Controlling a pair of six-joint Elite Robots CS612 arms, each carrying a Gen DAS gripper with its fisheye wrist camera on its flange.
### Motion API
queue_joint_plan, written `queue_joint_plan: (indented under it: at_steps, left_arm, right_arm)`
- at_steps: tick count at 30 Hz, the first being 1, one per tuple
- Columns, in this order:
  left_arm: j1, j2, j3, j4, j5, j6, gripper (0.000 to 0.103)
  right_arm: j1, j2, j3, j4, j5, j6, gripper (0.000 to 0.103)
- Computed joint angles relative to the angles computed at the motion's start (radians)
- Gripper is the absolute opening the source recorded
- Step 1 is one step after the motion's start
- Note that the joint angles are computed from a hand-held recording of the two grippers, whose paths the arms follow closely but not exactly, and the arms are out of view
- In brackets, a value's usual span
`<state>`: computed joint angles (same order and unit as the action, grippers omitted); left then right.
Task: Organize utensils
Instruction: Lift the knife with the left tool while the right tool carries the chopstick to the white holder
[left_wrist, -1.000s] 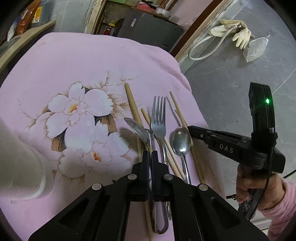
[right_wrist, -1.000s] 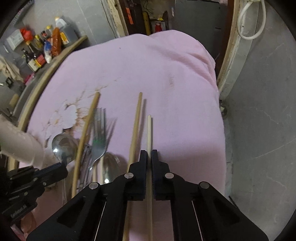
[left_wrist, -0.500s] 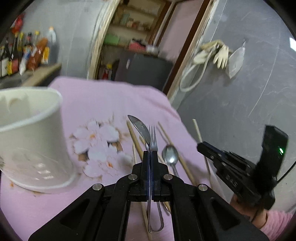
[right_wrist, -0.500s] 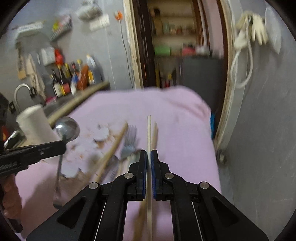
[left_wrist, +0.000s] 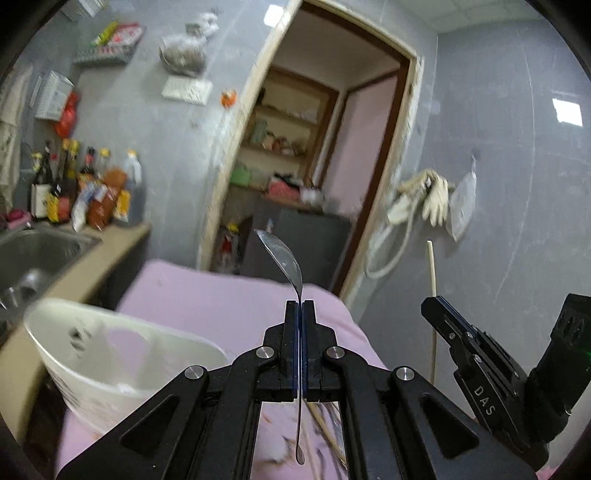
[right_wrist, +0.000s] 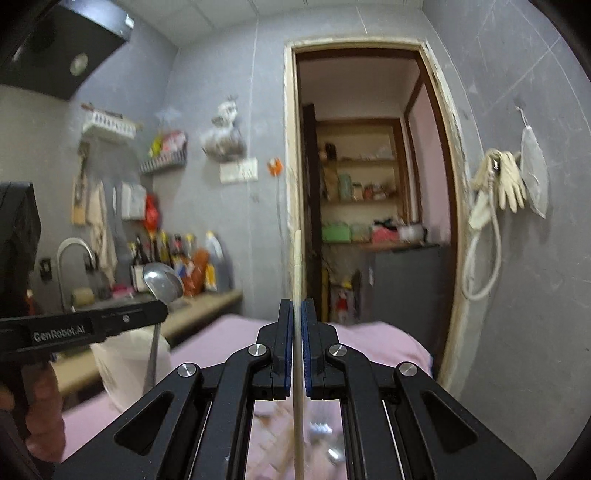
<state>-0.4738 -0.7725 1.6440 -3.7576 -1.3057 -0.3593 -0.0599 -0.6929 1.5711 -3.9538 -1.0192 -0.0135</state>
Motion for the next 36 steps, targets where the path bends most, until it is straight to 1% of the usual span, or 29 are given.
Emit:
queue_joint_plan:
  at_steps: [2, 4, 5, 6, 8, 10, 11, 12, 14, 17, 20, 23, 27, 29, 31, 34, 36]
  left_arm:
    - [0.009, -0.009, 0.01, -0.039, 0.02, 0.007, 0.0]
    - [0.026, -0.022, 0.024, -0.073, 0.016, -0.003, 0.0]
    - [0.04, -0.031, 0.033, -0.081, 0.003, -0.016, 0.0]
    - [0.052, -0.038, 0.038, -0.088, -0.007, -0.032, 0.0]
    - [0.076, -0.054, 0.049, -0.103, 0.002, -0.06, 0.0]
    - [0.094, -0.062, 0.057, -0.12, 0.021, -0.087, 0.0]
    - [0.106, -0.065, 0.062, -0.133, 0.027, -0.102, 0.0]
    - [0.112, -0.067, 0.064, -0.142, 0.043, -0.107, 0.0]
    - [0.121, -0.067, 0.069, -0.167, 0.098, -0.09, 0.0]
    - [0.129, -0.052, 0.064, -0.198, 0.172, -0.066, 0.0]
    - [0.135, -0.025, 0.047, -0.191, 0.204, -0.067, 0.0]
    - [0.134, 0.002, 0.029, -0.183, 0.246, -0.054, 0.0]
    - [0.132, 0.029, 0.017, -0.185, 0.254, -0.072, 0.0]
    - [0.129, 0.042, 0.012, -0.183, 0.269, -0.071, 0.0]
    - [0.125, 0.049, 0.009, -0.176, 0.28, -0.07, 0.0]
    - [0.118, 0.059, 0.008, -0.173, 0.299, -0.072, 0.0]
    - [0.118, 0.063, 0.009, -0.164, 0.297, -0.083, 0.0]
  right_arm:
    - [0.012, 0.006, -0.025, -0.013, 0.025, 0.041, 0.003]
    - [0.025, 0.014, -0.057, -0.017, 0.068, 0.083, 0.003]
    - [0.027, 0.015, -0.067, -0.02, 0.086, 0.109, 0.003]
    - [0.031, 0.02, -0.085, -0.021, 0.112, 0.147, 0.003]
    - [0.042, 0.036, -0.134, -0.034, 0.162, 0.243, 0.003]
    - [0.054, 0.051, -0.174, -0.059, 0.19, 0.314, 0.003]
    - [0.057, 0.056, -0.185, -0.068, 0.197, 0.333, 0.003]
    - [0.064, 0.061, -0.198, -0.075, 0.197, 0.35, 0.003]
    - [0.077, 0.074, -0.222, -0.094, 0.204, 0.372, 0.003]
    - [0.099, 0.099, -0.252, -0.121, 0.202, 0.365, 0.003]
    - [0.112, 0.114, -0.264, -0.133, 0.178, 0.336, 0.003]
    - [0.127, 0.132, -0.269, -0.145, 0.132, 0.286, 0.003]
    - [0.146, 0.144, -0.257, -0.125, 0.051, 0.205, 0.003]
    - [0.158, 0.144, -0.24, -0.099, -0.013, 0.159, 0.003]
    - [0.164, 0.146, -0.229, -0.083, -0.053, 0.142, 0.003]
    - [0.172, 0.151, -0.226, -0.064, -0.095, 0.126, 0.003]
    - [0.175, 0.154, -0.223, -0.044, -0.103, 0.117, 0.003]
